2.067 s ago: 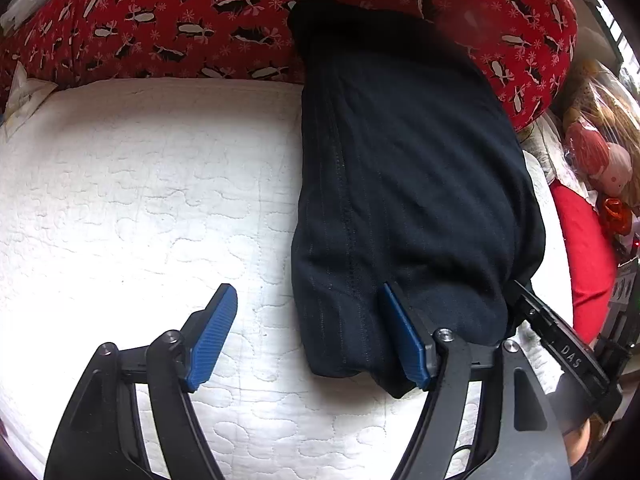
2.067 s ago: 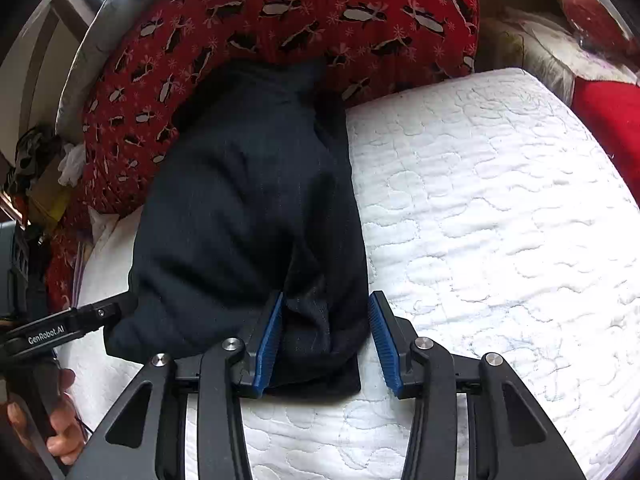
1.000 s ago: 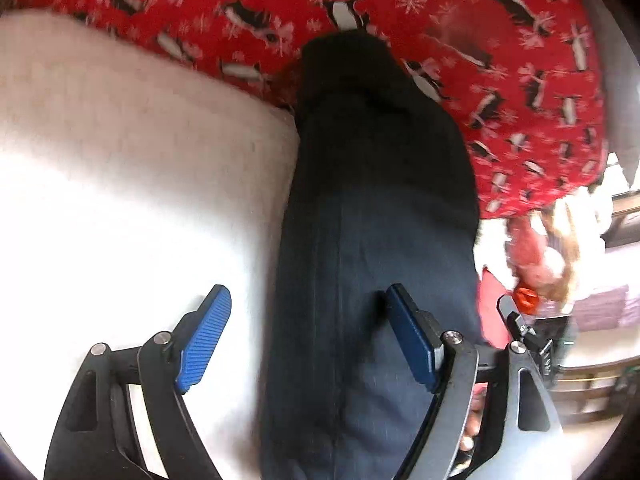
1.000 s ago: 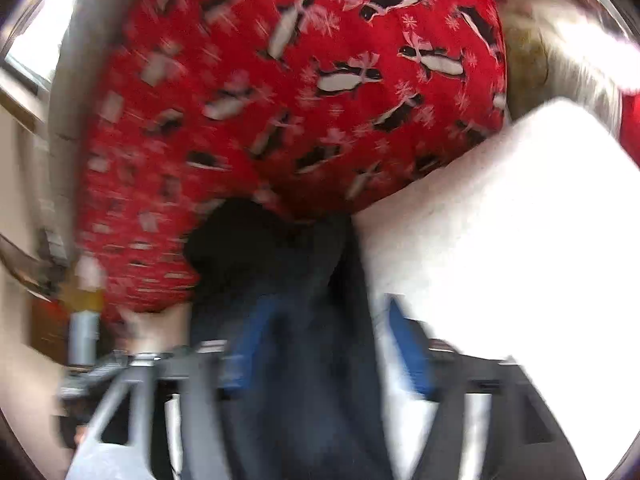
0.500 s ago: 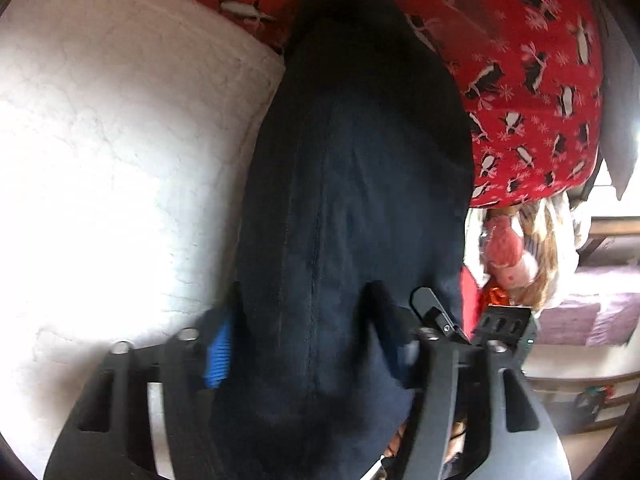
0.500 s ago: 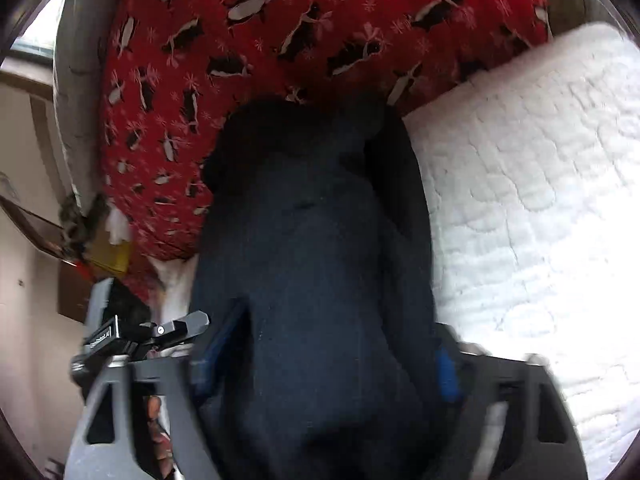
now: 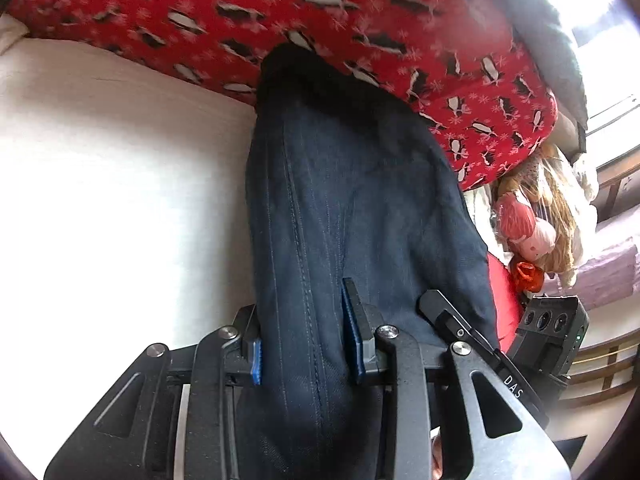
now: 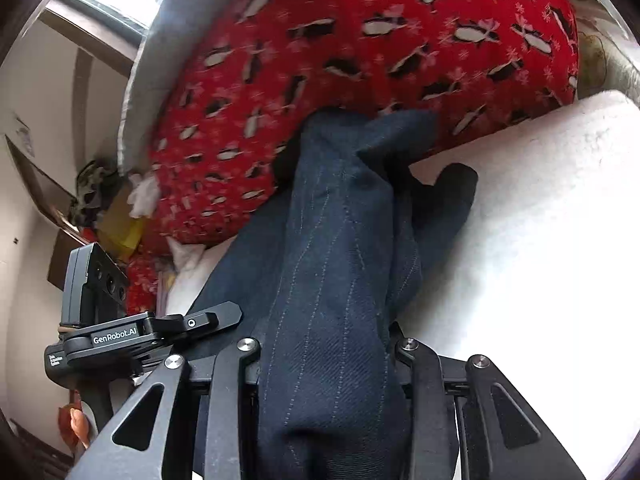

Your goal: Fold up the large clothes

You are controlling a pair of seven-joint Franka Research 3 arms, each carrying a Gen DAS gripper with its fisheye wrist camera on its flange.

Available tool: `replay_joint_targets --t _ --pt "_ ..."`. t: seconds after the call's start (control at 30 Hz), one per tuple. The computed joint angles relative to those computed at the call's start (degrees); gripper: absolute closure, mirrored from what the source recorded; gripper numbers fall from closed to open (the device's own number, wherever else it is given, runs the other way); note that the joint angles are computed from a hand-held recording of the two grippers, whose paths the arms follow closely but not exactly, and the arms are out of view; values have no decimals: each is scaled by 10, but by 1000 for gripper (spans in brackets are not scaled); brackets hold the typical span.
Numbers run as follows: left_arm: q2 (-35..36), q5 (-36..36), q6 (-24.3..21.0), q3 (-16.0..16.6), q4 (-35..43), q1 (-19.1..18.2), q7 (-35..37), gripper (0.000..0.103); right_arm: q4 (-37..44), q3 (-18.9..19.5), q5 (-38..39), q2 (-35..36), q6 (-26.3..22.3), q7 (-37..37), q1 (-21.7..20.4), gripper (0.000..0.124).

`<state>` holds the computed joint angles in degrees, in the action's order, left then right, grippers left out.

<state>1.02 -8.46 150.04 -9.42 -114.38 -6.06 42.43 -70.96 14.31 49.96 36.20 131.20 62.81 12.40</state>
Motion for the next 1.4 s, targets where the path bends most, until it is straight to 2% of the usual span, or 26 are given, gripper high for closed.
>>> replay_joint_targets --t 0.13,0.4,0.47,0.53,0.57,0.6,0.67,0.73,0.8,0.9,0.97,1.07,1.1,1.13,1.2,1.23,1.3,1.33,1.37,1.4 --pt "-59 51 -25 2 -52 -1 -39 74 -74 8 19 -53 13 -10 8 92" --pt "-169 62 -34 8 -169 -17 -68 74 -215 8 110 -143 34 -55 22 92" --pt "-180 71 -42 8 -191 -19 -72 70 -251 1 123 -156 53 -68 33 89" --pt "-165 84 -89 5 -187 -17 -86 64 -268 -16 88 -153 63 -30 51 80" --pt "-164 82 -97 8 -192 -18 -84 60 -274 -26 58 -147 70 -4 60 75" --pt "-175 58 -73 18 -213 -25 -68 58 -279 -26 58 -147 74 -1 58 63" --pt "-206 45 -59 22 -238 -25 -75 59 -292 -23 86 -158 76 -1 44 62" --pt "-240 89 -55 7 -247 -7 -104 59 -298 -31 77 -174 89 13 45 62" --pt "-251 129 -55 -6 -240 8 -133 59 -310 -33 85 -199 147 5 49 61" --pt "-222 162 -47 -10 -201 9 -144 57 -289 -19 134 -207 175 -69 45 61" --pt "-180 208 -67 -25 -159 17 -154 51 -268 -10 146 -199 183 -123 52 61" --pt "-108 263 -119 -31 -100 14 -154 49 -226 -12 85 -160 210 -147 82 64" --pt "-89 262 -132 -26 -90 10 -145 49 -216 -16 53 -146 217 -132 90 67" --pt "-76 257 -135 -20 -90 7 -140 46 -195 -40 -20 -118 224 -78 114 72" --pt "-69 254 -102 -10 -112 7 -161 22 -159 -92 -149 -74 208 36 156 78" --pt "-70 233 -69 -2 -130 8 -166 18 -141 -93 -171 -49 197 52 153 77" --pt "-77 168 -10 15 -164 8 -149 12 -145 -57 -145 -42 228 15 122 77" --pt "-81 149 3 18 -173 8 -140 12 -140 -51 -155 -38 224 15 116 77" --pt "-86 141 1 19 -174 8 -132 12 -130 -51 -175 -36 210 22 114 77" --pt "-94 150 -21 16 -169 10 -136 12 -139 -52 -189 -44 211 28 114 76"
